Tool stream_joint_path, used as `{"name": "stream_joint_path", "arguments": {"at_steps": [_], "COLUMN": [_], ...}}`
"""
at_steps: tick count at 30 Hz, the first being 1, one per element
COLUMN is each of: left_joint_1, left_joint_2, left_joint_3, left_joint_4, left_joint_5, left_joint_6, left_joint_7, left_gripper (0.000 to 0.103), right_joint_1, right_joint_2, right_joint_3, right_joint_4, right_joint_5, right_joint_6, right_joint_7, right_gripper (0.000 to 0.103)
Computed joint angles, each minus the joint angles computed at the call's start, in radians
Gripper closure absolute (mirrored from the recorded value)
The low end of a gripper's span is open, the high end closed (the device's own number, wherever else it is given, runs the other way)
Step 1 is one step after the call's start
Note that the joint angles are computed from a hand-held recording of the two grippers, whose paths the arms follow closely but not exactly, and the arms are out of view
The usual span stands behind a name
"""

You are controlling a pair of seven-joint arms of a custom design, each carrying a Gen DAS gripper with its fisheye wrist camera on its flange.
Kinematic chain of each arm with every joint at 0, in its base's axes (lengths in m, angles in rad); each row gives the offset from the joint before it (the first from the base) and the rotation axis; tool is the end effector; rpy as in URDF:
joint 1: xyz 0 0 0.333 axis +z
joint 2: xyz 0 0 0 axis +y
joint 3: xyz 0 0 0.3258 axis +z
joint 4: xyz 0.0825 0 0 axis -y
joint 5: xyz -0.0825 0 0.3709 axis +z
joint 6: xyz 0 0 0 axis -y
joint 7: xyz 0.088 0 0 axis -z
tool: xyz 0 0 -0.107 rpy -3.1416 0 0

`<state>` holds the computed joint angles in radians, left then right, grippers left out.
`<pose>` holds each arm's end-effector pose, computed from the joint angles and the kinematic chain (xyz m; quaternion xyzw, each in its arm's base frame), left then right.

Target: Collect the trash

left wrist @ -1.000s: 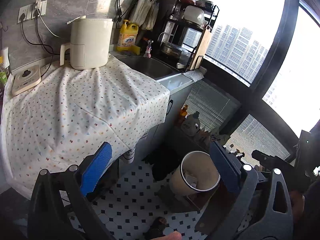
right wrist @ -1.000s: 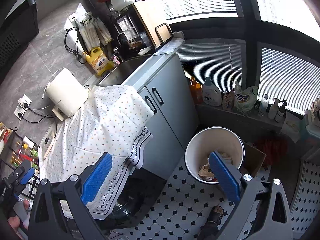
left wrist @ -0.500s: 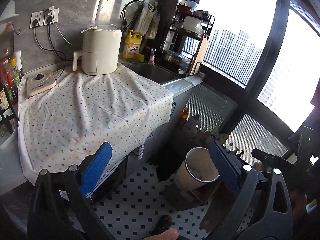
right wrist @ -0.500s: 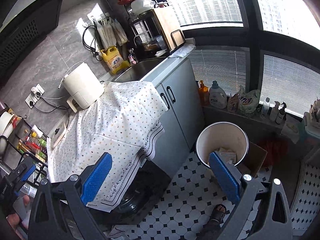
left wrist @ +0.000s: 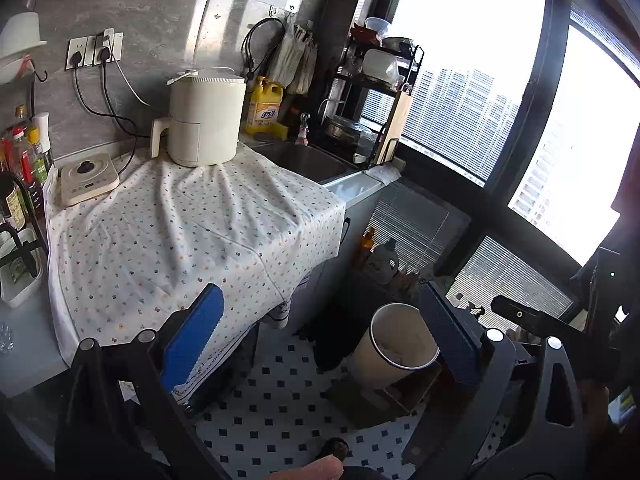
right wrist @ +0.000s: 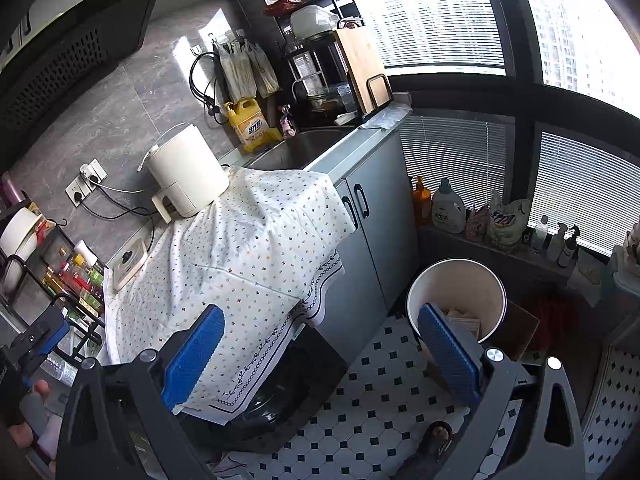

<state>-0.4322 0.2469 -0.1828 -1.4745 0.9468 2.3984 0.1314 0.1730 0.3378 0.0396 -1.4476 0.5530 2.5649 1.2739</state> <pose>0.5634 -0.3697 0.6316 -0.7153 0.4996 -0.3843 0.3017 0.6899 0.1355 0.5982 -0.6858 0.5862 -0.1129 0.4163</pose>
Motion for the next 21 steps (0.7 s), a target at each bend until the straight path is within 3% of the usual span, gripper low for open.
{"name": "stream_joint_path", "arguments": {"at_steps": [21], "left_joint_1": [0.007], "left_joint_2": [-0.006], "left_joint_3": [0.004], "left_joint_4": [0.000], "left_joint_5": [0.011], "left_joint_6": [-0.019], "left_joint_7": [0.000], "left_gripper": [0.006], "right_joint_1": [0.021], "right_joint_2": [0.029], "right_joint_3": [0.007], "right_joint_4": [0.041], "right_joint_5": [-0.021], "right_joint_6": [-0.011], "right_joint_7": [0.013], "right_gripper": [0.008]}}
